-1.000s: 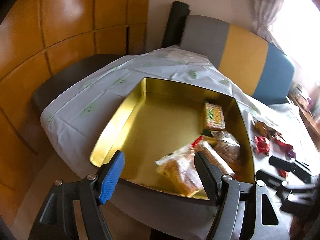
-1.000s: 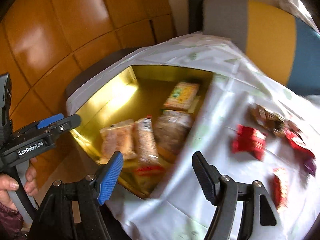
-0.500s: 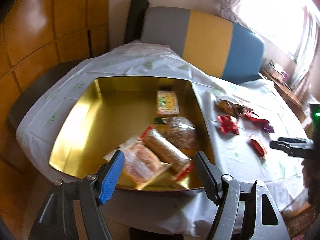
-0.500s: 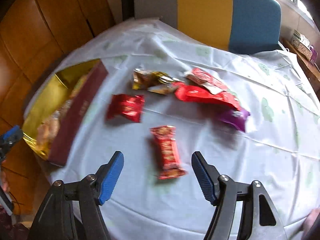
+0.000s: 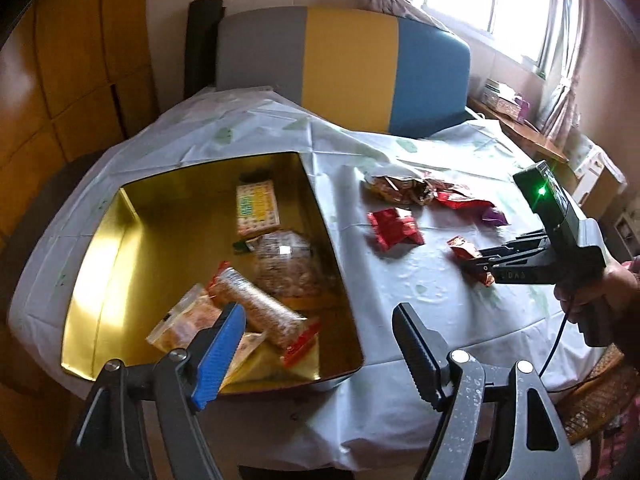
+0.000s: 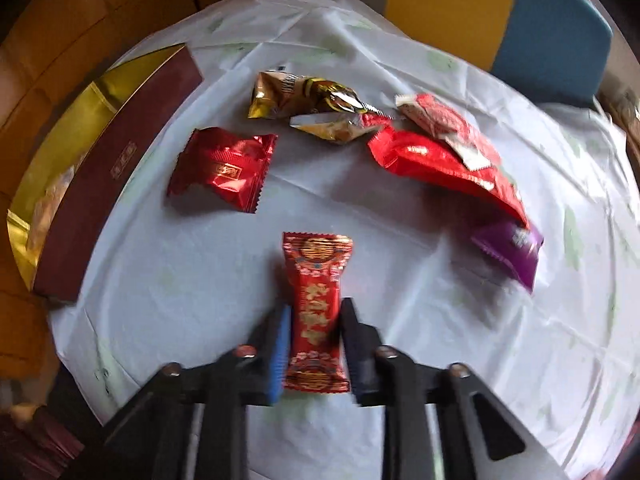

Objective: Organize snacks
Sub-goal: 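Grasp the long red candy with the right gripper while the left reaches toward the square red candy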

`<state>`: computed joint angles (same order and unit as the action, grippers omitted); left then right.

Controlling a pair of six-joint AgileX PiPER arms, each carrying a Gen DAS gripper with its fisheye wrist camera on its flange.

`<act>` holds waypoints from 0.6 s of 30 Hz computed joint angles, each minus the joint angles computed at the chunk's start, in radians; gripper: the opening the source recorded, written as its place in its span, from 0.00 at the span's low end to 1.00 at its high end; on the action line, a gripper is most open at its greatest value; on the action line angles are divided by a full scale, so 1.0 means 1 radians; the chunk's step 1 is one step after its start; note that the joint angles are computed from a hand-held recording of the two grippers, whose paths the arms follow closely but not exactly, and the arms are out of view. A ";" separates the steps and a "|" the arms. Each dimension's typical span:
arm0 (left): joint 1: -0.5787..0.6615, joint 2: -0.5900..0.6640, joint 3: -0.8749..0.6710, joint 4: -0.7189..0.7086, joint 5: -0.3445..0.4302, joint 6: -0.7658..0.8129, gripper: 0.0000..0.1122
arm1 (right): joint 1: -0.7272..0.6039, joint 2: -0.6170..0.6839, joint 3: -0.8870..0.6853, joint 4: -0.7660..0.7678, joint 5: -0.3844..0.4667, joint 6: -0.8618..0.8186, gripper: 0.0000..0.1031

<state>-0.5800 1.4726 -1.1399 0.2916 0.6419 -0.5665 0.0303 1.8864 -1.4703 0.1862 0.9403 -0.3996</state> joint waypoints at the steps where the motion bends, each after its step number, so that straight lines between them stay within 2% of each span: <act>1: 0.004 0.013 -0.018 -0.024 0.006 0.022 0.68 | 0.004 -0.007 0.001 -0.020 0.009 -0.011 0.21; 5: 0.001 0.078 -0.100 -0.087 0.037 0.133 0.68 | -0.008 -0.033 0.039 -0.108 0.021 -0.045 0.21; 9: -0.016 0.163 -0.217 -0.137 0.069 0.285 0.68 | -0.088 -0.039 0.066 0.013 0.021 -0.107 0.22; 12: -0.031 0.249 -0.335 -0.146 0.103 0.387 0.68 | -0.091 -0.043 0.072 0.014 0.019 -0.111 0.22; 17: -0.040 0.450 -0.616 -0.191 0.241 0.584 0.68 | -0.109 -0.055 0.090 0.018 0.024 -0.134 0.22; 18: -0.040 0.493 -0.676 -0.198 0.273 0.614 0.68 | -0.095 -0.025 0.053 0.011 0.031 -0.113 0.22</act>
